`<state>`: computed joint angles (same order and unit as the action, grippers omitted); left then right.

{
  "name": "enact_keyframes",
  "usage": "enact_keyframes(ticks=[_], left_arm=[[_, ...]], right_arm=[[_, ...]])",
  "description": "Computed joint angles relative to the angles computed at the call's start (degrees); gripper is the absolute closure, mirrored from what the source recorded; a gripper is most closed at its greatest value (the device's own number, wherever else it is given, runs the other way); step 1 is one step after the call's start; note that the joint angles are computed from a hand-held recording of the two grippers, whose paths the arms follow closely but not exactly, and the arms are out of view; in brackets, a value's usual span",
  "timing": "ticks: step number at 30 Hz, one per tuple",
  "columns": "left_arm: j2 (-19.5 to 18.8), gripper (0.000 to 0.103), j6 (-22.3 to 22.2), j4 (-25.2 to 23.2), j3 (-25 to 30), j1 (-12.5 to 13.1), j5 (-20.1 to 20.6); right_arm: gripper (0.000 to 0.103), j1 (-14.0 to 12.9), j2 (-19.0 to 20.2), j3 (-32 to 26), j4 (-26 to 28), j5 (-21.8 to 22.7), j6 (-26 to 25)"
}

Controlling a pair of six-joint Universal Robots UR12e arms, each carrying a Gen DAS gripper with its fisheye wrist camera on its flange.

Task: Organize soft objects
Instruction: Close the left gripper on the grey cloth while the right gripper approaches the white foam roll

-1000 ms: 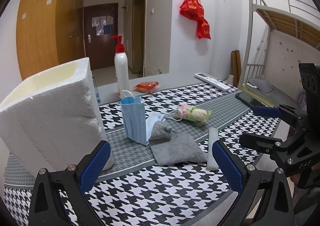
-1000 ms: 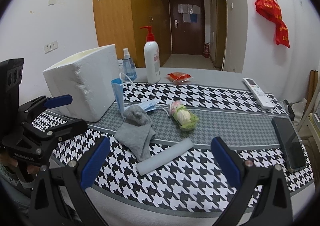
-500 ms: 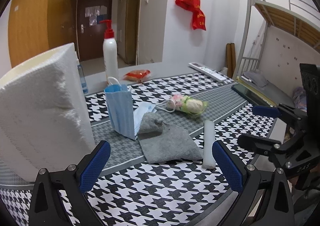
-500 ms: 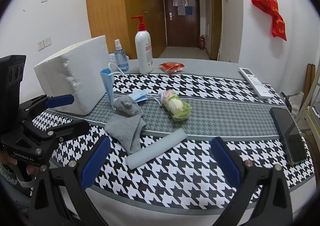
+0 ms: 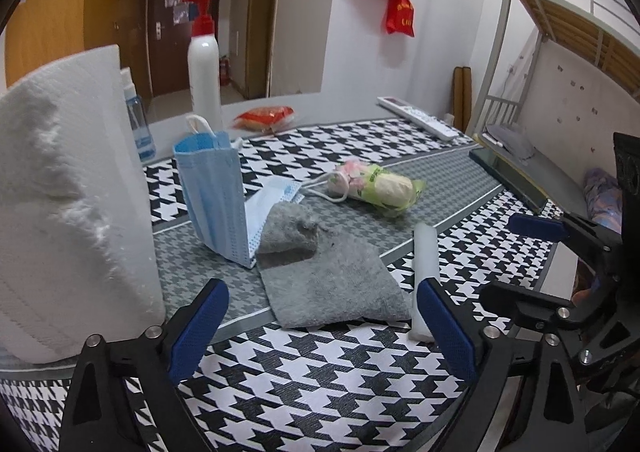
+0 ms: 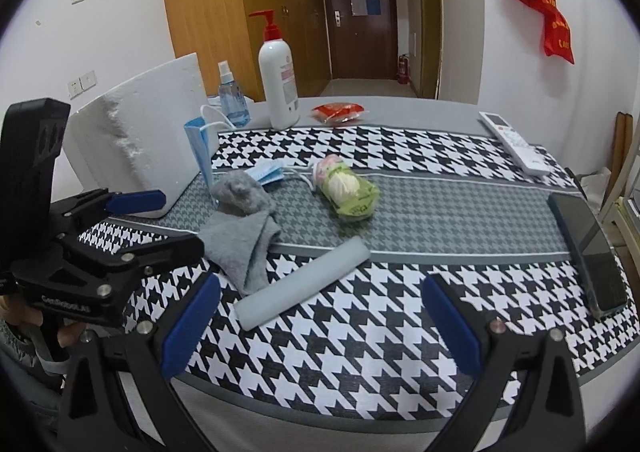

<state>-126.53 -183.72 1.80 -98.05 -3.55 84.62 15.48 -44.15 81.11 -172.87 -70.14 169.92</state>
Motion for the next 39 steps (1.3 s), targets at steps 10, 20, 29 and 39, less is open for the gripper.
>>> enact_keyframes(ticks=[10, 20, 29, 39], left_arm=[[-1.1, 0.022, -0.6, -5.3, 2.2, 0.0, -0.8], [-1.7, 0.037, 0.3, -9.0, 3.8, 0.0, -1.6], [-2.1, 0.051, 2.0, -10.3, 4.6, -0.2, -0.7], [-2.1, 0.087, 4.1, -8.0, 3.9, 0.2, -2.3]], right_arm=[[0.001, -0.2, 0.1, -0.2, 1.1, 0.2, 0.3], [0.001, 0.1, 0.1, -0.1, 1.8, -0.1, 0.4], [0.001, 0.4, 0.0, 0.1, 2.0, -0.4, 0.4], [0.001, 0.6, -0.1, 0.2, 2.0, -0.4, 0.9]])
